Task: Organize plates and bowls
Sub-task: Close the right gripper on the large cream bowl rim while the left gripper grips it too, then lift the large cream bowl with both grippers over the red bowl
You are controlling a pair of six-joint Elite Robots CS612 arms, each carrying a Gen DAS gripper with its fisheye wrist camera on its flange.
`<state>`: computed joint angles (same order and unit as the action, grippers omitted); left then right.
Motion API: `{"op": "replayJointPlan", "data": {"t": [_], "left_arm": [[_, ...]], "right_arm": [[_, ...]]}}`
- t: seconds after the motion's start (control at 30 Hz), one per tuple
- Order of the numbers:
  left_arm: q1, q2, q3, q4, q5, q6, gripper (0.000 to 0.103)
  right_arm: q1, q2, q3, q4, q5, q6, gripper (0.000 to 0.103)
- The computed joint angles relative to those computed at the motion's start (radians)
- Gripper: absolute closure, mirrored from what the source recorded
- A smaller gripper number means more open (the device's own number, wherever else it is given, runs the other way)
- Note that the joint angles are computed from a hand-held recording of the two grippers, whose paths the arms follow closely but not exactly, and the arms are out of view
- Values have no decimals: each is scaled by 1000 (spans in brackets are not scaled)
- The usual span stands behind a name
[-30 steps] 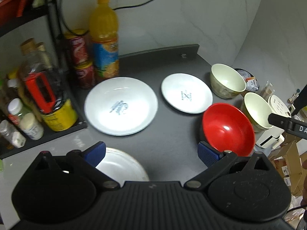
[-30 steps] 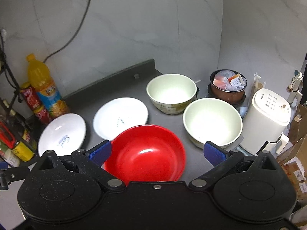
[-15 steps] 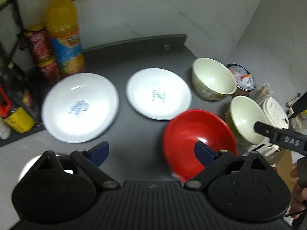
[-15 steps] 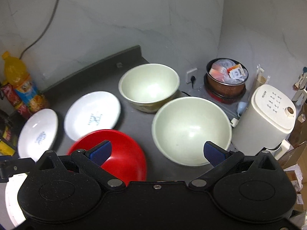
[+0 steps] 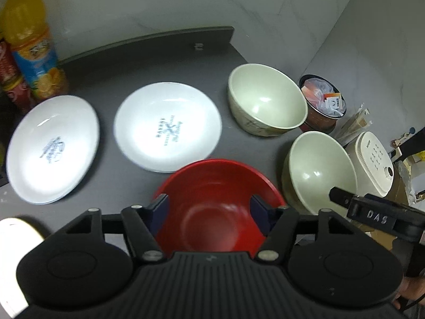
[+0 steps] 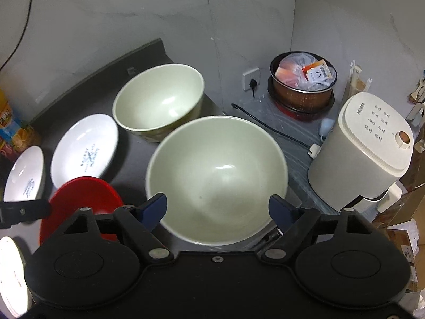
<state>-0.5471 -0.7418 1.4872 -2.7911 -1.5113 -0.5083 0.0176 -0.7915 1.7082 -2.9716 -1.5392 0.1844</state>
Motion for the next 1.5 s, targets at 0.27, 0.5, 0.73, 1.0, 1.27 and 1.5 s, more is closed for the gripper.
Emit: {"op": "replayJointPlan", "data": {"t": [0.27,0.5,0.73,1.0,1.27,1.5], "left_arm": [[-17,60,-116,91,-50,-13,50],[-30,108,-218,192,-53,7,62],[-41,155,-303,251,-64,26,67],[-51,204,-384,317,-65,49,76],[-51,248,-441,390,-70,43,82],[-42,265,-453,406,-91,-9,93]], "right_arm": [[-37,22,-32,60,12,-42,33],[-56,42,-62,111,16,-72,36],[-80,65,-90,172,64,-63,53],[-102,89,-112,198,138,-71,67],[-108,100,-119,197,202,-114,90],[-117,92,-114,160,233,-133,94]]}}
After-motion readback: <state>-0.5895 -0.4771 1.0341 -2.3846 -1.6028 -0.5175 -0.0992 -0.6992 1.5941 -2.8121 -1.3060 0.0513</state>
